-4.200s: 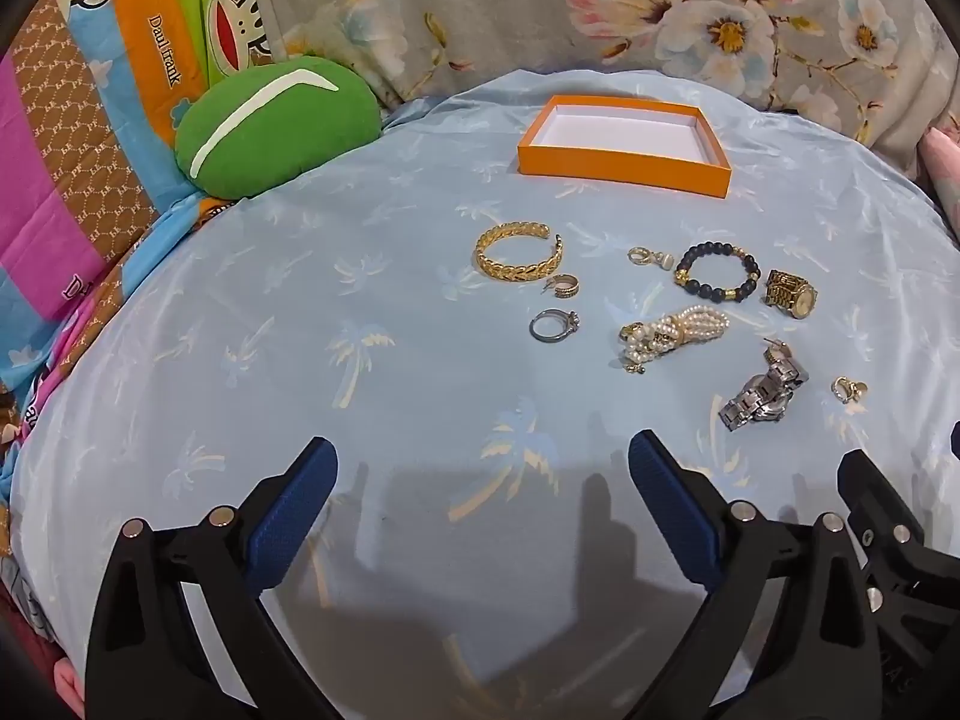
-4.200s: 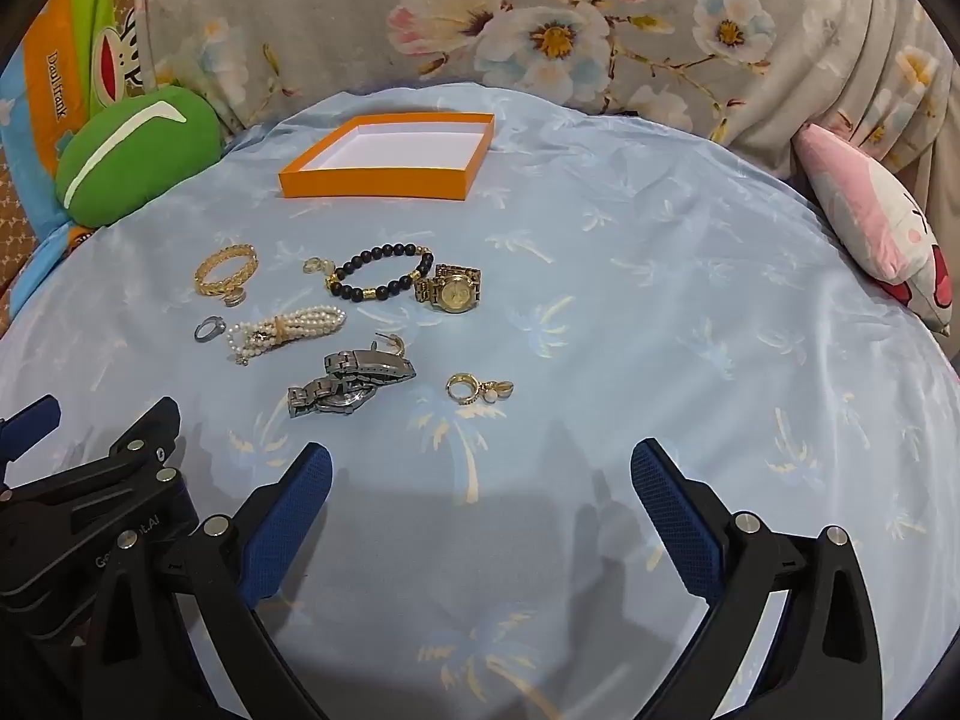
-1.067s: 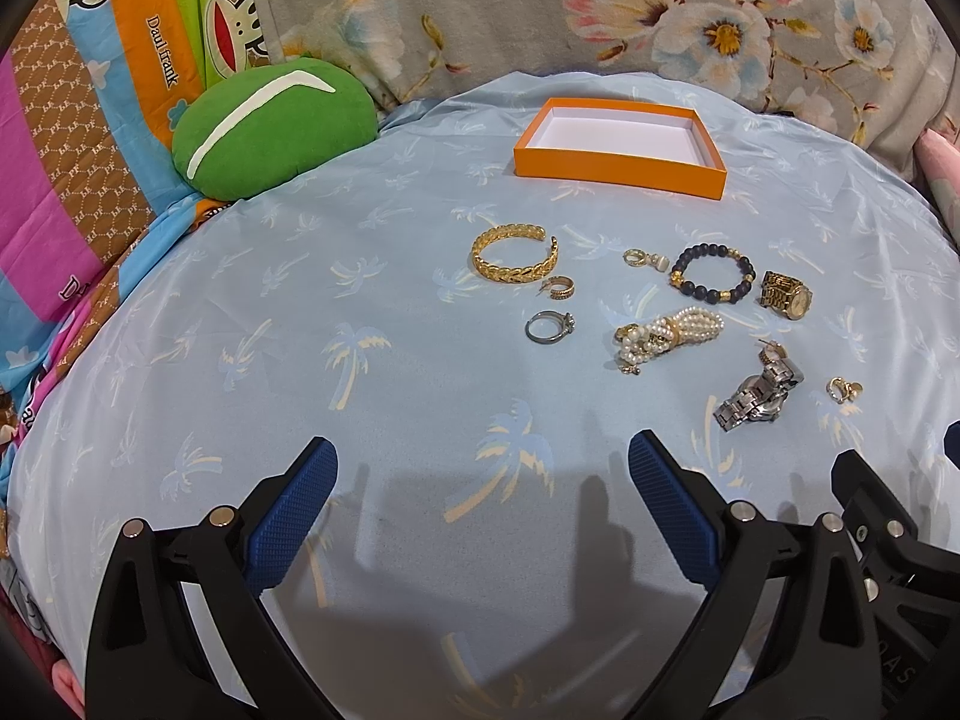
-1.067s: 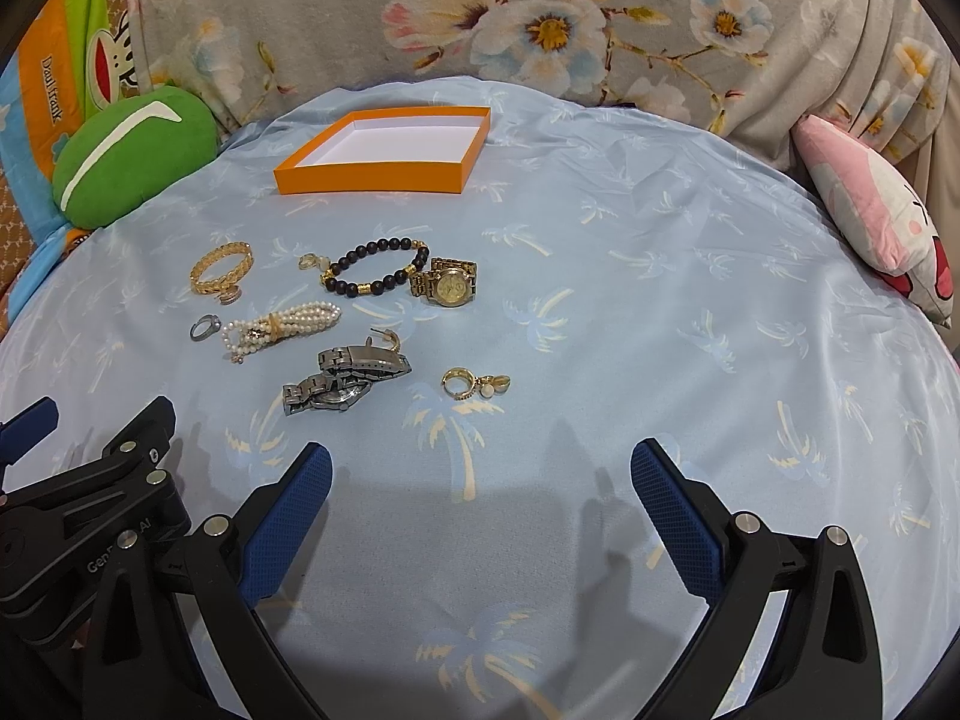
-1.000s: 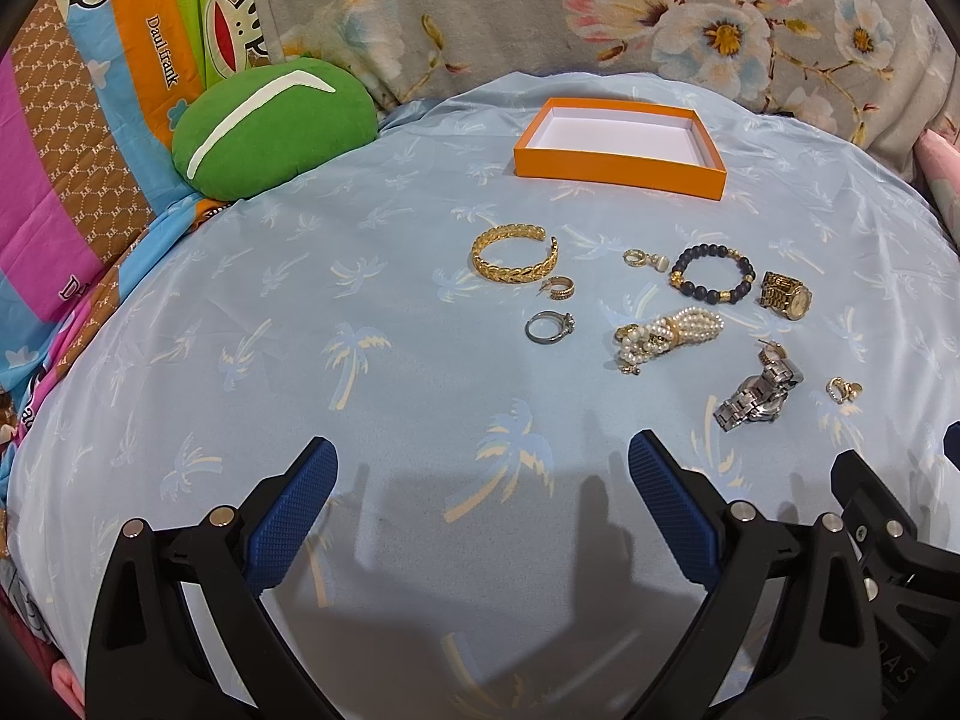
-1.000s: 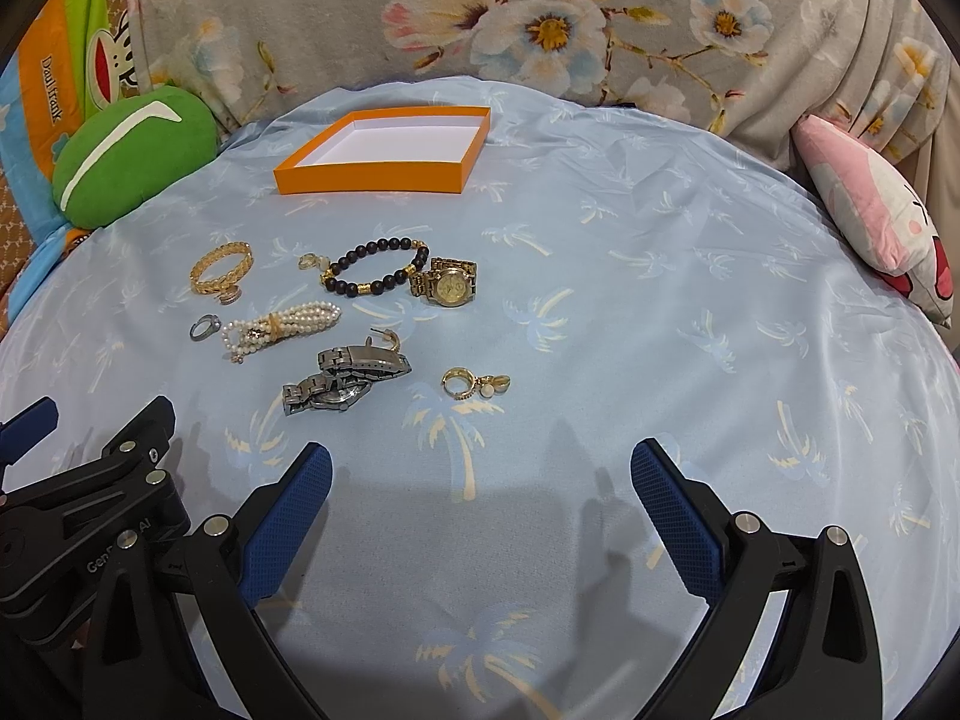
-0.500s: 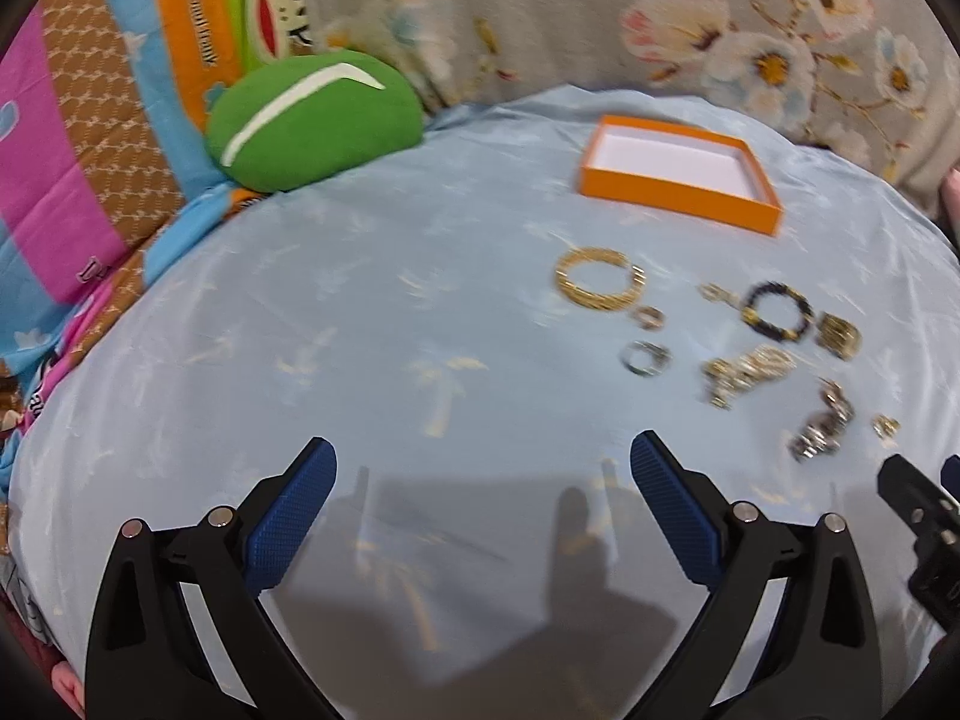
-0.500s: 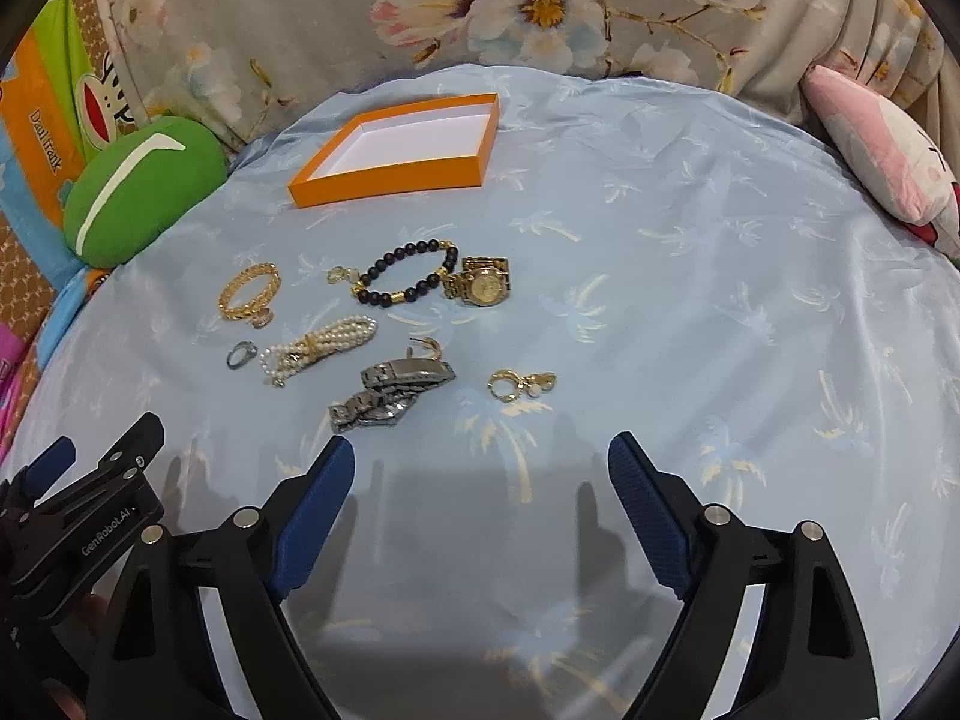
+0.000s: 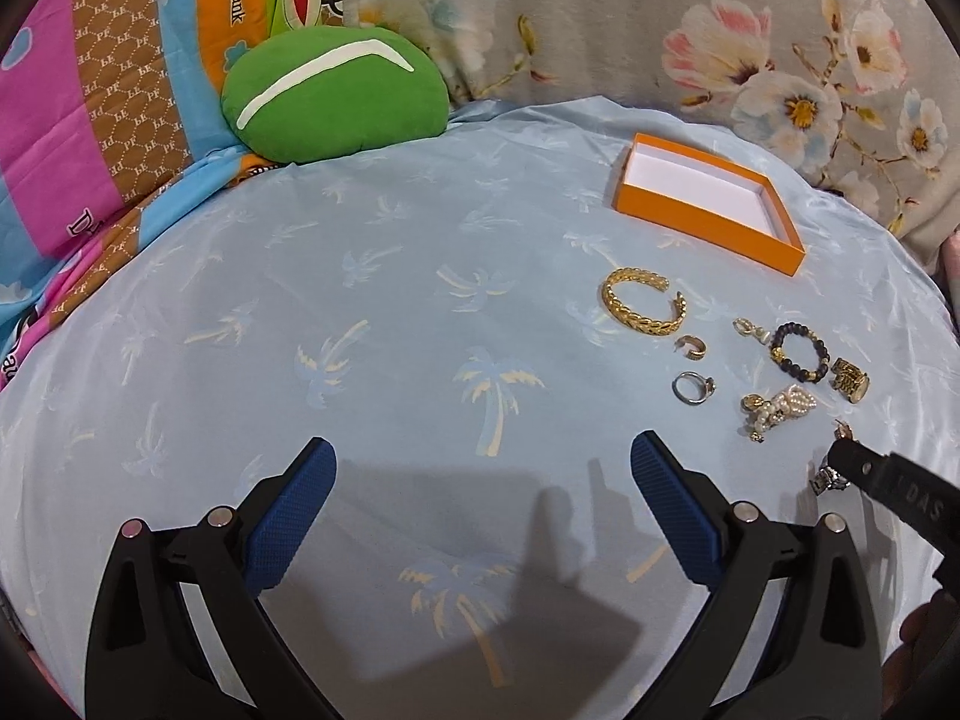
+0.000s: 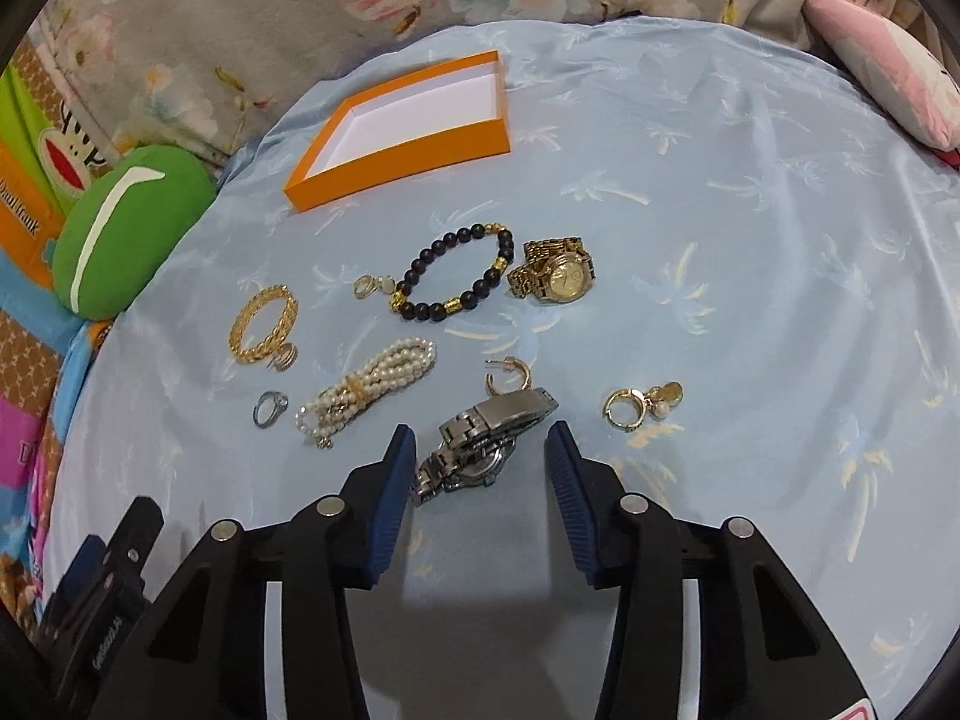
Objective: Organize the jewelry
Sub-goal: 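Grasp the silver link watch with the right tool while the left tool grasps the gold twisted cuff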
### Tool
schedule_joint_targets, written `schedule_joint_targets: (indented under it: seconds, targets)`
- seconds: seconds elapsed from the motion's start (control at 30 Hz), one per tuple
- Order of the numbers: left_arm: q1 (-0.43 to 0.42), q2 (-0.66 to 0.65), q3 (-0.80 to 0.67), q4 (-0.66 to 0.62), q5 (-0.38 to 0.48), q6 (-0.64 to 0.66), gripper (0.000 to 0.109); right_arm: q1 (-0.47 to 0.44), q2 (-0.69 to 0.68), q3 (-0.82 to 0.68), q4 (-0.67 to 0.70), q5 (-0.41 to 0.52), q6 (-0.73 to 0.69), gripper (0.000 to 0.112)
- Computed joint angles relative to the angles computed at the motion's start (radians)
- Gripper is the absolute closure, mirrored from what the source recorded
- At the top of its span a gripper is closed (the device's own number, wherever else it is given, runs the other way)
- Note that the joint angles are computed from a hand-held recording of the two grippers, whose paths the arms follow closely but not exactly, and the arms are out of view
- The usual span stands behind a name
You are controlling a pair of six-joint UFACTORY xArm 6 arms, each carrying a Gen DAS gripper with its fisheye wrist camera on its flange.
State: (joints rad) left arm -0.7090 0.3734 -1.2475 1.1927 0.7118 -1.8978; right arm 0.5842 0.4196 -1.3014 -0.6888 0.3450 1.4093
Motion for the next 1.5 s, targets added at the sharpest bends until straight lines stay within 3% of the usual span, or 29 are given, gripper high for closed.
schedule_joint_targets:
  seconds: [0.03,0.13,0.33,0.43,0.53,0.7,0.87,1.07,1.17,1.37,1.5]
  targets:
    - [0.0,0.0,0.001,0.002,-0.004,-0.002,0.012,0.0,0.008,-0.011,0.015,0.008,-0.012,0.081]
    - [0.003,-0.001,0.004,0.005,-0.015,-0.006,0.012,0.003,0.024,-0.036,-0.009,0.027,0.007,0.091]
    - [0.016,-0.004,0.014,0.009,-0.051,-0.02,0.012,0.005,0.0,-0.002,-0.053,0.006,-0.035,0.093]
    - [0.022,-0.004,0.019,0.014,-0.071,-0.027,0.012,-0.001,-0.04,0.05,-0.142,-0.036,-0.004,0.101]
    - [0.028,-0.001,0.017,0.016,-0.092,-0.024,0.012,0.006,-0.077,0.081,-0.226,-0.02,0.009,0.102]
    - [0.033,0.01,0.003,-0.005,-0.106,0.013,0.012,-0.003,-0.118,0.151,-0.203,-0.055,-0.05,0.102]
    - [0.052,0.031,-0.034,-0.037,-0.139,0.069,0.012,-0.021,-0.154,0.209,-0.26,-0.111,-0.014,0.102]
    - [0.083,0.123,-0.198,-0.127,-0.153,0.222,0.012,-0.039,-0.15,0.223,-0.28,-0.168,0.004,0.102]
    - [0.1,0.208,-0.315,-0.233,-0.177,0.349,0.012,-0.048,-0.146,0.226,-0.273,-0.193,0.003,0.102]
    - [0.101,0.399,-0.579,-0.416,-0.104,0.597,0.012,-0.054,-0.14,0.227,-0.256,-0.219,-0.019,0.102]
    - [0.099,0.471,-0.679,-0.457,-0.054,0.657,0.019,-0.053,-0.135,0.223,-0.241,-0.226,-0.041,0.102]
